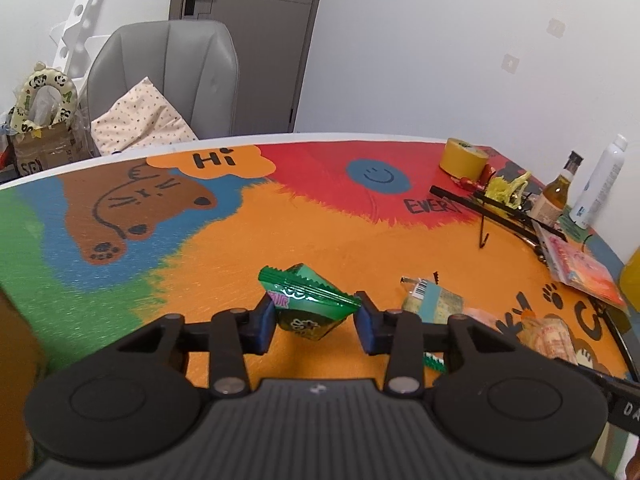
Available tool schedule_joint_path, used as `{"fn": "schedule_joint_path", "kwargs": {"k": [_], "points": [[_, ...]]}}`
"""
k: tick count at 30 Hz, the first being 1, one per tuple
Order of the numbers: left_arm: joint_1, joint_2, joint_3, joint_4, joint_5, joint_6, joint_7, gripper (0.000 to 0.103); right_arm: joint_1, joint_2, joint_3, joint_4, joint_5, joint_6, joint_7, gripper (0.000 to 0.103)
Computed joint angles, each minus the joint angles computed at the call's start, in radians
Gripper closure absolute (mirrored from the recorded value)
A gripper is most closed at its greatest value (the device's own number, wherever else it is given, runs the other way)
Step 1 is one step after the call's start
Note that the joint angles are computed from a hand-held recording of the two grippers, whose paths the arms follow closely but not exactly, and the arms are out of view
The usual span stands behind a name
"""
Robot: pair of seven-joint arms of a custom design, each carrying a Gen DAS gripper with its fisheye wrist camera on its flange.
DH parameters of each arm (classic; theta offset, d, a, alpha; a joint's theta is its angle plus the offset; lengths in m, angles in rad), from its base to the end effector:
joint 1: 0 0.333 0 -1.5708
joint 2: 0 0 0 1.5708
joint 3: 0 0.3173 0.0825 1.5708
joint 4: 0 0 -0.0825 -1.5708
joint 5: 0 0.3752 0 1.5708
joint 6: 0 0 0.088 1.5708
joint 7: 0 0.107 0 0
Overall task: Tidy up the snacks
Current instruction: 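Carry the bread packet and green candy packet over the cardboard box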
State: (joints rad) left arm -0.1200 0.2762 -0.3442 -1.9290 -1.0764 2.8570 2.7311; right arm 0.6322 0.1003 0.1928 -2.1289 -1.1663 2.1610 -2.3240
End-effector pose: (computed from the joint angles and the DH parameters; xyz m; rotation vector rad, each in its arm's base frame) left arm 0.5942 -0.2272 0.4102 -1.2239 2.3840 -1.2221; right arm 0.4055 0.3827 0.3828 -0.8592 2.2181 -0.8403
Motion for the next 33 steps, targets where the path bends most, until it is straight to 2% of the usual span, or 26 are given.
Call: {"fn": "schedule_joint_path", "kwargs": {"k": [5,17,33], "points": [[0.024,-0.064,0.013,-0.045,-0.061,-0.046,0.065,0.064,0.022,0.012,0.011,0.04,-0.007,-0.036,-0.013,0.072],[0.026,-0.193,0.117,-0.12,-0.184,-0.175,0.201,0.064,0.074,0.055,0.012,0.138,-0.035,-0.092,-0.061,0.072],[0.056,-0.289,0.207,-0.171,-0.208,-0.276,0.236,0.064,0.144,0.137,-0.013,0.286,-0.065,-0.126,-0.144,0.072]]}}
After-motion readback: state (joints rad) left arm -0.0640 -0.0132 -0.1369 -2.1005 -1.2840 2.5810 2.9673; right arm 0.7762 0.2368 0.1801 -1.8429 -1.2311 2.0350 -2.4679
